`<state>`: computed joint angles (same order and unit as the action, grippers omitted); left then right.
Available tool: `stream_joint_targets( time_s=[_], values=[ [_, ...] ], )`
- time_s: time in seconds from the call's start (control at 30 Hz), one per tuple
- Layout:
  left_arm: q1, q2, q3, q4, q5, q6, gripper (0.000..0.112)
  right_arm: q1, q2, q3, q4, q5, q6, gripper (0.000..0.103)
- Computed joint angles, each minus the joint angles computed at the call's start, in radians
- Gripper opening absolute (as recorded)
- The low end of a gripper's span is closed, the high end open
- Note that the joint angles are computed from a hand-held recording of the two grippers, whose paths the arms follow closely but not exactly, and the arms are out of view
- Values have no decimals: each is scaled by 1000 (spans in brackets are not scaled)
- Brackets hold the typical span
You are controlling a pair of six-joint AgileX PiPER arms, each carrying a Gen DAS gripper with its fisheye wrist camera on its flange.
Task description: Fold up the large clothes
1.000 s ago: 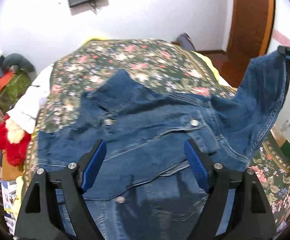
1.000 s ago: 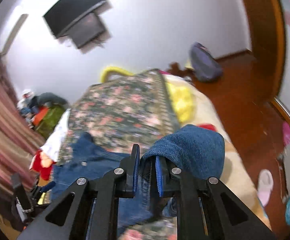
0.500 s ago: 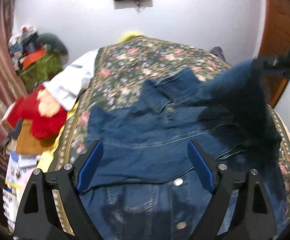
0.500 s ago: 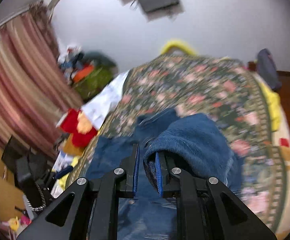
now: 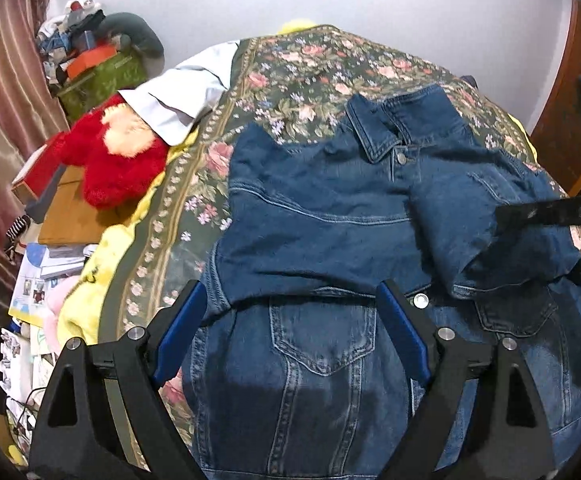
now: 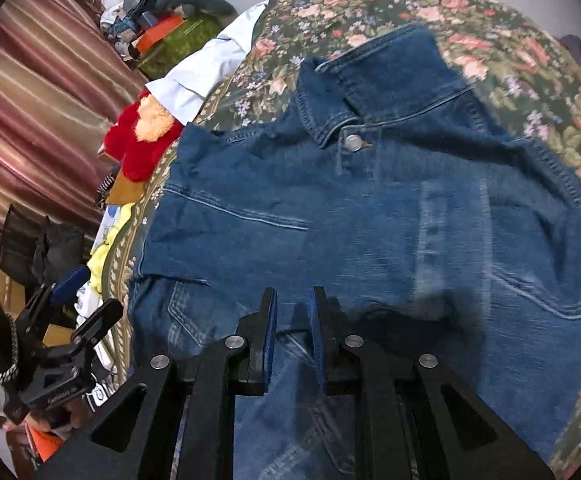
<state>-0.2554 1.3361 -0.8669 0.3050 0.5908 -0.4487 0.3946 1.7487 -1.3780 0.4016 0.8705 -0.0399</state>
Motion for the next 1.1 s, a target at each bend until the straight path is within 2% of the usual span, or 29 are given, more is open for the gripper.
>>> stream_joint_targets(
  time_s=[0.17,0.23,0.4,0.53,0.73,0.83,0.97,1.03,1.1],
  values=[
    [-76,42,-49,16,2,-36,86,-45,-121,5,-89,41,-12,13],
    [-116,66,-83,28,10,-50,86,-69,-184,15,-168,47,-13,13],
    [-260,188,-230,97,64,-112,86,-170,-288,68,-277,44,-45,13],
    [-353,315,-369,121,105,-103,86,-302,-314,129,-226,39,-145,13],
    [-433,535,-582,115,180,-44,86,-462,-280,226,-129,31,-298,13],
    [-462,638,-669,156,225,-47,86,-490,-238,274,-87,14,-351,13],
    [-473,693,-706,224,228,-122,86,-454,-183,324,-131,-46,-346,13],
    [-459,691,-703,212,209,-128,81,-426,-194,374,-171,-118,-354,13],
    [-445,698,-718,200,208,-125,66,-399,-222,412,-210,-167,-365,13]
  ],
)
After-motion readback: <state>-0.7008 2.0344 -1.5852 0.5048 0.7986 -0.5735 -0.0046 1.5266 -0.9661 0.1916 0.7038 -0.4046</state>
